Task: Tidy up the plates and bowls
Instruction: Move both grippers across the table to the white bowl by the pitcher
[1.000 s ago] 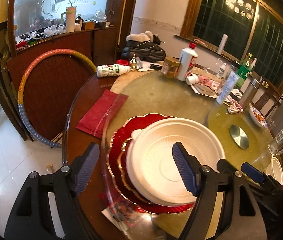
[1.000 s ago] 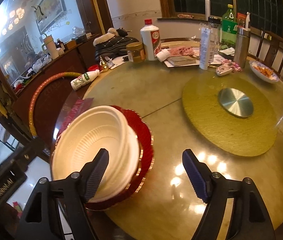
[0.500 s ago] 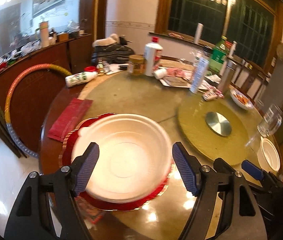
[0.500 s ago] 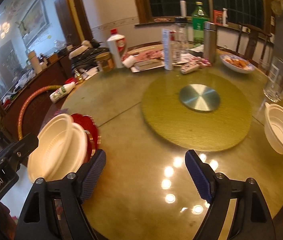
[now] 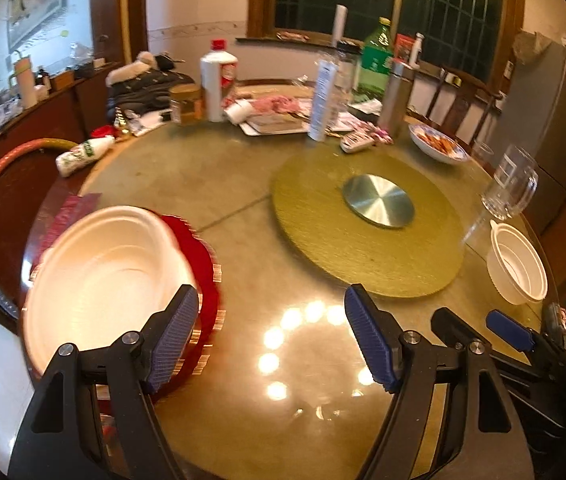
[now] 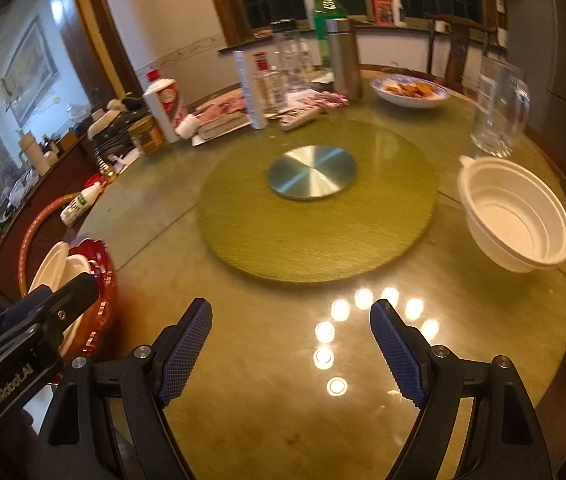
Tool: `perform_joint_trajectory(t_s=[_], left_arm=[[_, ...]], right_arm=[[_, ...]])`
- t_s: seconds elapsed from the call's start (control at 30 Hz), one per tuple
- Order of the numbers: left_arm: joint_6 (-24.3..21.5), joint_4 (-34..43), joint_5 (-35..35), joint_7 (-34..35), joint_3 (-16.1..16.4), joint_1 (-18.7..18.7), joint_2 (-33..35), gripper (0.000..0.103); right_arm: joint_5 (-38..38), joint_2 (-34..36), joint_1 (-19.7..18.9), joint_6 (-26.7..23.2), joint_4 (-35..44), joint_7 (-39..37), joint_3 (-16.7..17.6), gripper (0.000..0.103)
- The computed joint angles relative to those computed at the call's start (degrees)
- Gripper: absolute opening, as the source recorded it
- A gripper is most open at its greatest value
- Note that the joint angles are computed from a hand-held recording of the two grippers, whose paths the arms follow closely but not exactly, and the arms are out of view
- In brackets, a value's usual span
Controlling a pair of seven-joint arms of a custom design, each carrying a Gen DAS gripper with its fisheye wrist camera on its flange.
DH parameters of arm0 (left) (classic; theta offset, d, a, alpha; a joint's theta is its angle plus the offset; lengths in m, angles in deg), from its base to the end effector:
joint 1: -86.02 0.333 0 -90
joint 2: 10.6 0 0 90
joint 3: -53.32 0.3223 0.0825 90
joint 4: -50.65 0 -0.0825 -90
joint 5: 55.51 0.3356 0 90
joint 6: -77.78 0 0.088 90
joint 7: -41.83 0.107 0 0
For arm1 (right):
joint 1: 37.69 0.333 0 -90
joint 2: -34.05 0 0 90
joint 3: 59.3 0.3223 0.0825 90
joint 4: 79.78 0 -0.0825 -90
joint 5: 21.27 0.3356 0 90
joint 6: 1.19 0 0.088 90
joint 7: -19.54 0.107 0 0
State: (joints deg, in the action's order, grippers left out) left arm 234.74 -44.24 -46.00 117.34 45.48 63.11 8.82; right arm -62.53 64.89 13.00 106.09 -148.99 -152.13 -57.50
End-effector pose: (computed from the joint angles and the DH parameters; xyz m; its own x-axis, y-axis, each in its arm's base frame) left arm 0.5721 -0.3316 0.5290 -0.3992 -0.9144 0.0662 -0.6893 0.2517 -0.6794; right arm 0.4614 0.5090 0.5129 -0.5383 -0.8296 -0.1483 -0.6012 0.5013 -0.6223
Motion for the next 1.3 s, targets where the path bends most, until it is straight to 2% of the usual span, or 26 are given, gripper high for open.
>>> perform_joint_trajectory(t_s=[0.17,0.37,1.0,1.13,1.2,1.3], left_arm=[[-1.34,2.74,1.10,0.05,-0.28,-1.95,2.22,0.076],[-2.04,5.14,3.30,-0.78,0.54,-4.63,4.30,0.076],[-4.81,10.69,3.42,1.35,-0.13,-7.95,8.76,0.076],[-6.29,13.13,2.14,2.92,-1.10,-8.39,10.10,0.076],[-9.01,16.13,0.05,5.06,-2.58,-8.12,11.62,0.076],[-11.82,20.78,-1.11,6.07,-2.73,-9.36,14.11,0.076]], right_arm=[[-0.53,-6.01,-0.96,1.50,-9.67,5.52,1.11,0.083],[-1.77,-10.51,-2.62,1.68,-16.46,9.14,3.52,0.083],[-1.93,-19.81,-6.23,1.95,-28.22,15.99,8.45,0.083],[-2.88,-23.75,-7.00,2.77,-32.53,19.66,9.57,0.083],[-3.21,-25.78,-7.59,2.42,-34.47,21.22,10.31,0.083],[-3.01,-29.66,-8.97,2.05,-38.34,23.92,11.37,0.083]])
